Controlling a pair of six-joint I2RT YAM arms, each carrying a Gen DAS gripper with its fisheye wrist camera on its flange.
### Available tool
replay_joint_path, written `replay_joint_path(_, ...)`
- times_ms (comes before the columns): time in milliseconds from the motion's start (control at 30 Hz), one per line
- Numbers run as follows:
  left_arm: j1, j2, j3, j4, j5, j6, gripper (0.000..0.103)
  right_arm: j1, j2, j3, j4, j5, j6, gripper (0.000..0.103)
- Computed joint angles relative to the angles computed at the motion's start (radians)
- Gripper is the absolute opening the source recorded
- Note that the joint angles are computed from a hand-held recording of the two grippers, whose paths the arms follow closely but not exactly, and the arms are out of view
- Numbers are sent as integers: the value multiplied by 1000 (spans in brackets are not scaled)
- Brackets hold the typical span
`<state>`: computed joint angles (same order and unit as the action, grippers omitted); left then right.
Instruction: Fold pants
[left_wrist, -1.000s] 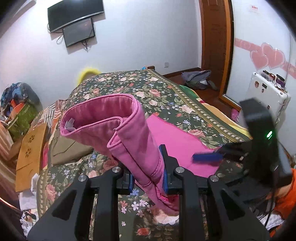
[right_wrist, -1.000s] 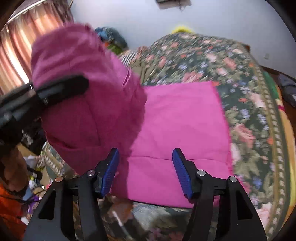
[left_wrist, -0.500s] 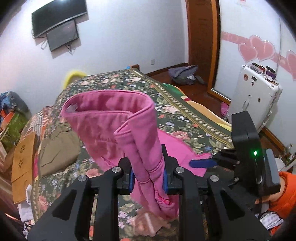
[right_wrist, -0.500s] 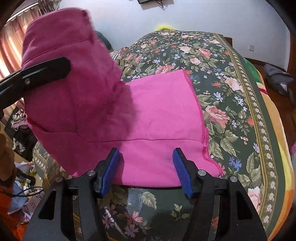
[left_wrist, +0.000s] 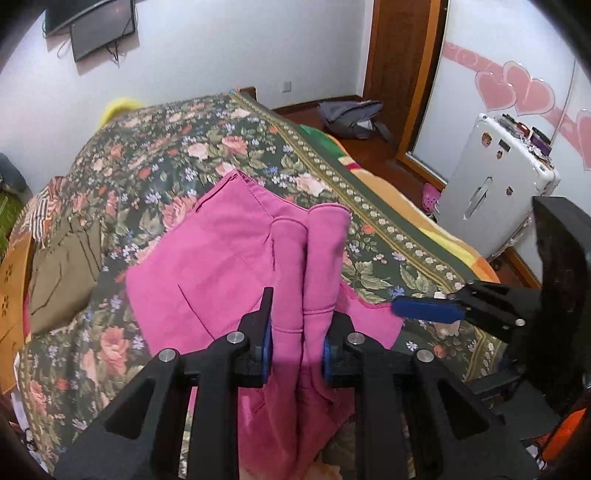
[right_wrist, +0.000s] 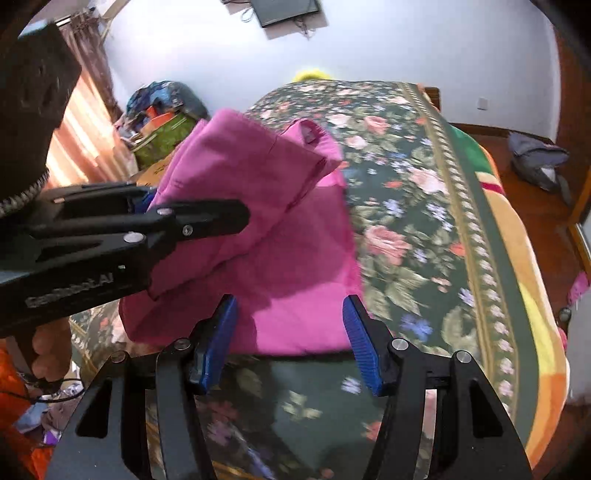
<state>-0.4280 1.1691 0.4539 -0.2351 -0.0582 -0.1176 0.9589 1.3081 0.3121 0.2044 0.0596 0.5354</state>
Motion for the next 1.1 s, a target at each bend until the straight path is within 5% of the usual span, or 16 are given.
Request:
replay_joint_path(133, -26, 73, 7, 25, -4, -11, 29, -26, 6, -19, -7, -9, 11, 55)
replay_joint_path(200, -33, 78, 5, 18, 1, -19, 52, -22, -4, -25, -18, 0, 14, 55)
replay_joint_path(233, -34, 66, -1, 13, 7, -19, 55, -21, -9, -26, -24, 6, 15, 55)
replay_joint_path(633, 130, -310, -4, -225, 106, 67, 63, -41, -219, -65, -162, 94, 54, 55)
replay_joint_path(867, 357, -207, -52, -147, 130, 207, 65, 8, -269, -13, -228, 155, 73, 56)
replay_joint_path(1100, 499, -191, -179, -75, 202, 266, 66, 64, -158, 43, -167, 146, 96, 60)
